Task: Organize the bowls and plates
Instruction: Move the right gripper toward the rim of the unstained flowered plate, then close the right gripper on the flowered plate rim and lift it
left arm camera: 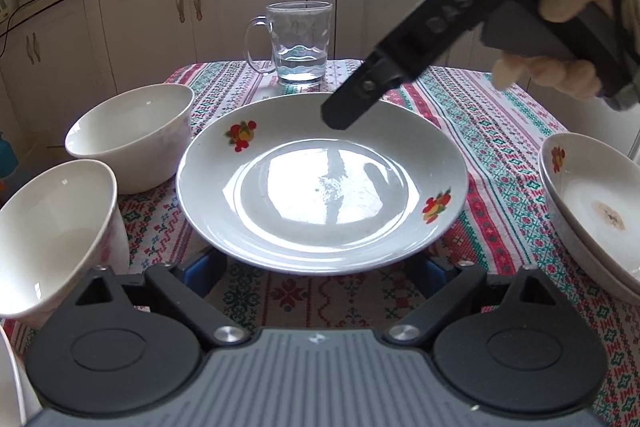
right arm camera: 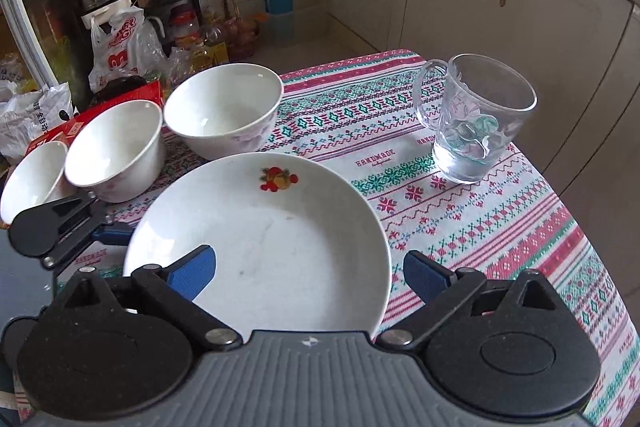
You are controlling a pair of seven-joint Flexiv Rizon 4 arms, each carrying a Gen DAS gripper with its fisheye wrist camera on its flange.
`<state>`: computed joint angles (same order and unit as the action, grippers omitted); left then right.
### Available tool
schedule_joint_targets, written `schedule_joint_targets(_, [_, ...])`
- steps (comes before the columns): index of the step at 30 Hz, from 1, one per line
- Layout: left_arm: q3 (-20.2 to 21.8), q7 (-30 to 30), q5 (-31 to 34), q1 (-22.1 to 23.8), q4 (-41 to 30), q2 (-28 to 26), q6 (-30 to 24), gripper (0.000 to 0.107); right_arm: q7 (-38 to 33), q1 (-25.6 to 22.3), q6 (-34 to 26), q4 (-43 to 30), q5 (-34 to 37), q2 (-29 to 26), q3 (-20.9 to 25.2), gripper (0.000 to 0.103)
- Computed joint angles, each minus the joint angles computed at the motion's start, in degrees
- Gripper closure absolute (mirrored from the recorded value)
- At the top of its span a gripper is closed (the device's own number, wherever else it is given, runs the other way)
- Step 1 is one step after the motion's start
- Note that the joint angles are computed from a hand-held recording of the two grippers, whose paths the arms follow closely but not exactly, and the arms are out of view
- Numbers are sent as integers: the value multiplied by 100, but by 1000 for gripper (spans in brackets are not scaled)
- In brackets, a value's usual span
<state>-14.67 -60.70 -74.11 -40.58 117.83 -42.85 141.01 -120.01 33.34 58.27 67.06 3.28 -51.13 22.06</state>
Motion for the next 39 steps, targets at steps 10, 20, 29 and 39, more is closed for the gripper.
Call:
schedule_joint_targets(10, [18,33,66,-2,37,16,12,12,-80,177,-1472,-1857,132,-956,-80,25])
schedule_joint_targets(20, [42,77,87,-1,24,7,-23,11,-254,266,-2784,-3029,857,-1402,-271,33])
schedule_joint_targets(29, [12,340,-89,-35,-49,-3,18,11,-261,340,-3227,-3321,1123,-1453,-464,32])
schedule_joint_targets(39, [-22,674,-73,-44,20,36,100,12,-171,283,-2910,-2812,1133,-1200,-508,32])
